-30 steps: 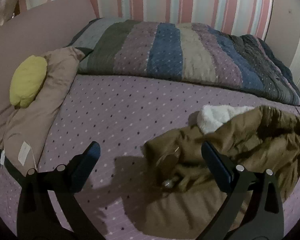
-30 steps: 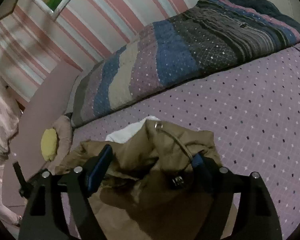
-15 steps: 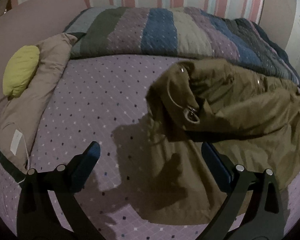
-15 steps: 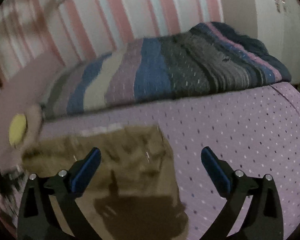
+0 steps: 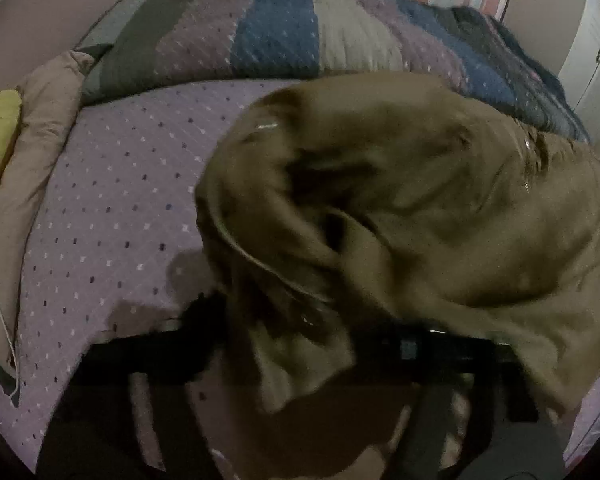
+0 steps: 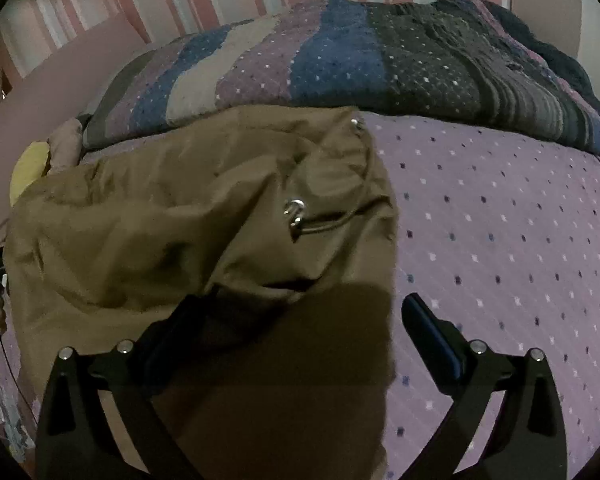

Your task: Fold large clothes

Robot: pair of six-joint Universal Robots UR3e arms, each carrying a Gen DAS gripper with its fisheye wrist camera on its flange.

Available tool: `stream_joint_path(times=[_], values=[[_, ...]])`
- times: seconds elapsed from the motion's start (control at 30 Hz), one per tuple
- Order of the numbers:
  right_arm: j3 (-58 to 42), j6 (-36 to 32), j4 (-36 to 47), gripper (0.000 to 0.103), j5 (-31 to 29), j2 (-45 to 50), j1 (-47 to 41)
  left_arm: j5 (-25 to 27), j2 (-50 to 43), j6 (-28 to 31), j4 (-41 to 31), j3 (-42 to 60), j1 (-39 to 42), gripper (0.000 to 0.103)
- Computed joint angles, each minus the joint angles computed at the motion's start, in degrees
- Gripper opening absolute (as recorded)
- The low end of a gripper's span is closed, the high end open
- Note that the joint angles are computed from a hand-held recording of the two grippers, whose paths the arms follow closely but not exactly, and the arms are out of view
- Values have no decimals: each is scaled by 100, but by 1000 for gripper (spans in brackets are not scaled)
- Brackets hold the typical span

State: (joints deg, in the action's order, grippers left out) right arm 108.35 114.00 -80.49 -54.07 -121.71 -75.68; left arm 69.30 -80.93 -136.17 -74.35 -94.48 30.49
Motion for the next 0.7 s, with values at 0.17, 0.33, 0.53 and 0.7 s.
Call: stream_joint_path(times=[0.17, 0.33, 0.53, 0.7], values=[[-8, 611, -598, 17, -70, -29, 392, 526, -120, -508, 577, 44, -544, 11], [-355, 934, -845, 8, 473, -372, 163, 37, -155, -875, 88, 829, -226, 7], [-327, 2440, -2683, 8, -448, 669, 1356, 307, -1073, -1172, -66, 1529, -492, 10], [412, 2953, -3858, 13, -1566, 1368, 2199, 734, -1532, -1630, 536, 944, -825, 13]])
